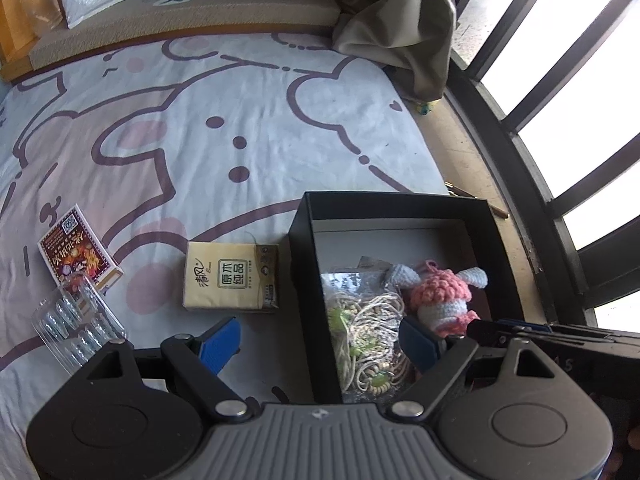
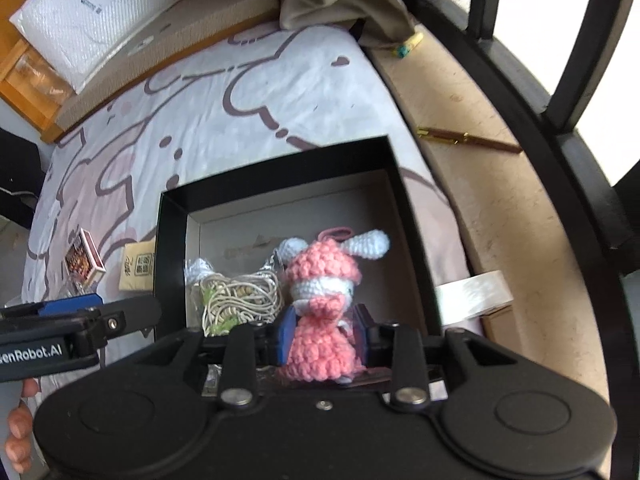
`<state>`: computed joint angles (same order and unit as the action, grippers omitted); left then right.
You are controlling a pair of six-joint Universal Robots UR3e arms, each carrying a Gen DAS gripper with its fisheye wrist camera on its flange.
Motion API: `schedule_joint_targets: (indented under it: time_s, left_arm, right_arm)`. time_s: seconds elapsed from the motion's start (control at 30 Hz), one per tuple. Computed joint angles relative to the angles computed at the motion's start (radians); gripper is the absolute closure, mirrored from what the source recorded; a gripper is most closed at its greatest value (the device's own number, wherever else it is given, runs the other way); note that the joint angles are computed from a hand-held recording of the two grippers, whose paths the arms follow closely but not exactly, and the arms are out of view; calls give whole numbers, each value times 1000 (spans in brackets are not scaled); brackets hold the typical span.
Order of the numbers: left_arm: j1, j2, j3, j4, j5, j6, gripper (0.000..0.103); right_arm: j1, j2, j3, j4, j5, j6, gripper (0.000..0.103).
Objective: Organize objects
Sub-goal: 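Lower the bag and bunny into the black box and open both tools, then lift both open tools up and away from the black box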
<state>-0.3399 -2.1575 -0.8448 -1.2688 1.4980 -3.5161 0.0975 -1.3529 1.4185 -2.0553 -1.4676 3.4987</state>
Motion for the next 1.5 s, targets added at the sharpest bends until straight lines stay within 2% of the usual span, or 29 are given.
schedule_joint_targets:
  time_s: [0.3,0.57,0.83,1.0,1.3,1.4,1.5]
  left_arm:
    - [-34,47,-23,15,29,-37,16]
    - [-69,105,-72,23,79,-55,16]
    - [-95,161,-124,32,130,-76,16]
    - [-105,194,-159,40,154,-91,11]
    - [-124,229,-182,33,213,-104,4]
    - [-136,232,-181,24,250,-105,1]
    - [-145,234,-182,19,273,-101,0]
  right_arm:
    - [6,-109,54,-16,-38,9,65]
    - [17,-219,116,-31,-81,28,55]
    - [55,-275,138,-42,-146,43,40]
    - [93,-286,133,-33,-205,53,29]
    - [148,-299,133,-7,-308,89,15]
    - [167,-301,132,4,-350,102,6]
    - [184,-301,135,4,-384,107,3]
